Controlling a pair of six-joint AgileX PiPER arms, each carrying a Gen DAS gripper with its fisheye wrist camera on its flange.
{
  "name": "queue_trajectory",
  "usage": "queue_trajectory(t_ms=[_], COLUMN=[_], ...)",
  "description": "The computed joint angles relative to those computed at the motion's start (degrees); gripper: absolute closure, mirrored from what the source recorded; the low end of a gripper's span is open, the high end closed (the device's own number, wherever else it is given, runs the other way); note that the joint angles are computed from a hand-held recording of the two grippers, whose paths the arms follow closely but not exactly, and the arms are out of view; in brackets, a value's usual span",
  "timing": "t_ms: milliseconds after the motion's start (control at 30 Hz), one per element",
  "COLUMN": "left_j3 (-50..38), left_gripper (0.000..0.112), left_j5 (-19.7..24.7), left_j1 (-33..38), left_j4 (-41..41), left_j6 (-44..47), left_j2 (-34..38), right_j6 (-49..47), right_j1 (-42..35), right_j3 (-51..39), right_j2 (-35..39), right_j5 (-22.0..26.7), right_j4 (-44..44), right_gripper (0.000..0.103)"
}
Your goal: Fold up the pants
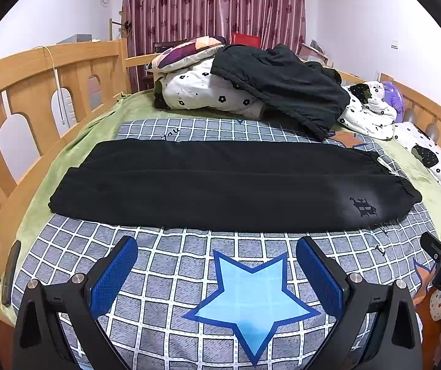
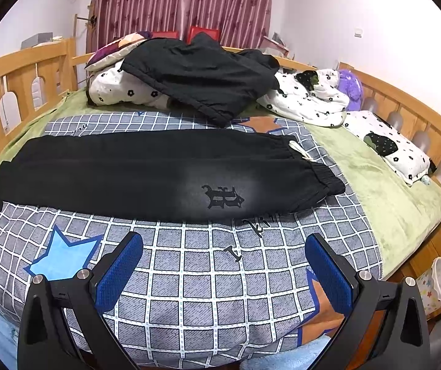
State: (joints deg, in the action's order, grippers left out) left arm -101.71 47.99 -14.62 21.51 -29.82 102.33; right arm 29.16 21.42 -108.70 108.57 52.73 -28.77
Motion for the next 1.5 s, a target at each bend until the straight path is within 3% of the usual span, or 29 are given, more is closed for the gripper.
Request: queue_trajectory(t_ms=[467,600,733,900,1100,1267,1400,1500], left_j3=[0.9,4.2,5.3,6.7,-0.3,-7.2,-10.0,-11.8], left_gripper=[0.009,0.009,0.009,0.012,0.024,0.025,0.026,0.034], left_j5=[-2.5,-6.5,-8.0,-9.6,-7.5,-5.6,-6.4,-6.9], left_j1=[0.5,2.1,5.4,8.9,18.7,26.7,30.0,32.5], left_j4=[2.2,2.8,-2.5,-1.0,-22.3,-41.1,-45.8,-51.2], left_j6=[-0.4,-1.5,1.3,-2.0,13.7,25.8,26.9,28.0], left_j2=[1.6,2.2,5.4,8.8,14.8,21.1,24.1,26.2], right_j6=[1.9,2.6,3.8,-5.7,-16.3,-23.9,-25.7,-25.4], right_j1=[0.3,-0.5,-1.7,-7.9,-15.6,-20.6,-22.5,-23.6], right_j3=[0.3,0.3,0.6,0.5,-1.9,-7.7,-16.3,-27.3], right_j2=[0.8,2.3,4.8,7.9,13.0,17.6,22.7,28.6], right_j5=[-0.8,-2.3,-4.2,-8.8,-10.7,-9.4,-6.8,-2.0], right_j4=[-1.7,-3.0,-6.3,6.3,20.5,31.1,34.3,36.4], right_gripper=[0.000,0.000,0.000,0.005,0.025,0.025,0.025,0.025])
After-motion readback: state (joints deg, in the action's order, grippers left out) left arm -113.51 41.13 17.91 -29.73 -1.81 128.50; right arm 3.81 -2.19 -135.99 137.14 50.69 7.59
